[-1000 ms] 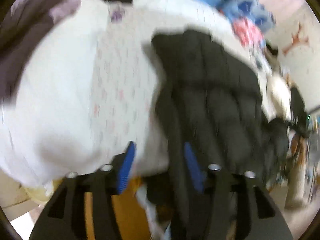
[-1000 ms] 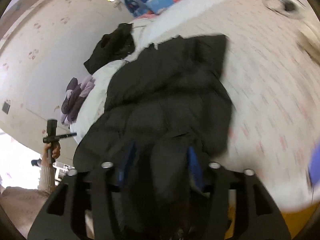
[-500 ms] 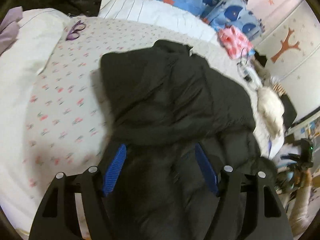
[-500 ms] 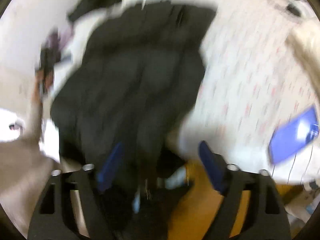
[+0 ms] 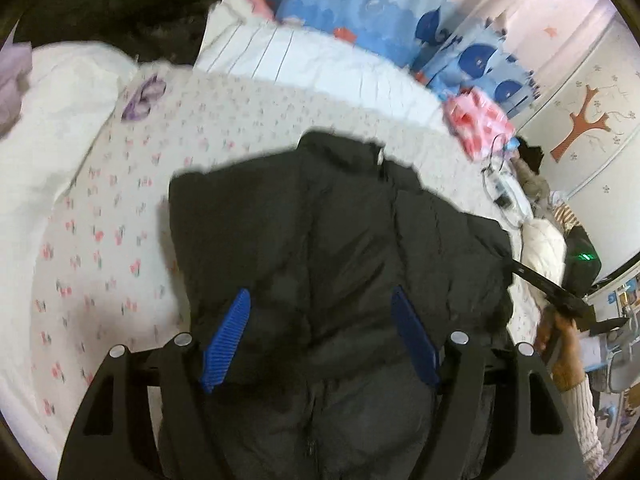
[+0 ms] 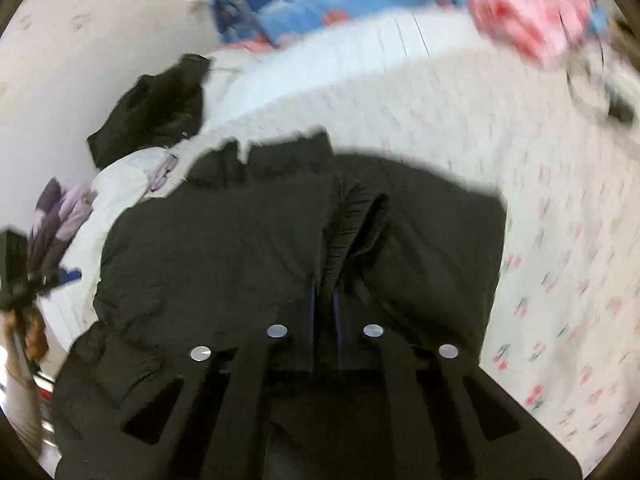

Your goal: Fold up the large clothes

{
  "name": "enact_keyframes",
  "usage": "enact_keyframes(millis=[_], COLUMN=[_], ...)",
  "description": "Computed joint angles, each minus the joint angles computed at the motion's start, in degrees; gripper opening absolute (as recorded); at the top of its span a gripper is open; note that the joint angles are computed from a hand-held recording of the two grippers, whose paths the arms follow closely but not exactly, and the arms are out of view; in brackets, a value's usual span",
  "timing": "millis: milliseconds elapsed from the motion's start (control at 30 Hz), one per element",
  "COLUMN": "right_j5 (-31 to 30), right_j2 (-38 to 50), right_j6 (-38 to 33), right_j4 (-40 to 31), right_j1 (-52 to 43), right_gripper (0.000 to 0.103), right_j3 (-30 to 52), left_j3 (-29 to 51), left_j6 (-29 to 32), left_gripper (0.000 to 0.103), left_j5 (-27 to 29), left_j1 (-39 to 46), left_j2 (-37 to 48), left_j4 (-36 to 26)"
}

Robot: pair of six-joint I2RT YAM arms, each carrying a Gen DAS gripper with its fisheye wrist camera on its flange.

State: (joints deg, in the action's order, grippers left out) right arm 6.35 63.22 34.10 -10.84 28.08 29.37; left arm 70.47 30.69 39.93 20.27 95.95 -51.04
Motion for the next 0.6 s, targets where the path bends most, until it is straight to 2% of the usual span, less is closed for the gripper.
enact_keyframes(millis=[67, 167, 233, 300, 367, 433, 500, 567, 600], right_j5=[7.30, 10.43, 5.63, 0.81, -3.60, -6.03, -5.25, -2.43, -0.31], right_j2=[-7.49, -13.50, -10.38, -1.06, 6.98, 8.00, 4.71, -1.50, -4.97], right_j6=[0.72, 0.62, 0.99, 0.40, 0.18, 0.83, 1.43, 1.92, 3.11], right_j4=[-6.01, -11.14, -8.10, -1.57, 7.51, 10.16, 7.31, 1.02, -1.72], right_j1=[3.31, 0.82, -4.97, -9.48, -12.73, -14.04, -13.30, -11.55, -9.87], right_gripper=[0.006, 0.006, 0.006, 0.007, 0.012, 0.017, 0.021, 0.025, 0.032], right_j3=[2.15, 1.53, -2.00, -5.75, -10.27, -11.62, -11.77, -10.99, -11.19], left_j3=[0.50, -0.89, -2.10, -3.35, -3.93, -3.60, -4.36, -5.10, -5.55], left_j6=[-1.96, -5.68, -7.56, -9.67, -10.86, -11.59, -11.80, -11.78, -11.73], left_gripper=[0.075, 0.079, 0.079, 0.079, 0.079, 0.079, 0.079, 0.079, 0.079], left_j5=[2.11, 2.19, 0.16, -4.58, -8.39, -11.45, -11.97, -11.87, -12.49], left_j1=[-1.03, -3.88, -7.30, -10.65, -12.59, -13.69, -13.48, -12.94, -12.71], left_j2=[-0.47, -0.27, 2.09, 5.62, 9.10, 13.05, 12.91, 11.35, 10.51], left_j4=[2.29, 7.15, 10.85, 15.32, 18.52, 20.22, 20.91, 20.44, 20.40])
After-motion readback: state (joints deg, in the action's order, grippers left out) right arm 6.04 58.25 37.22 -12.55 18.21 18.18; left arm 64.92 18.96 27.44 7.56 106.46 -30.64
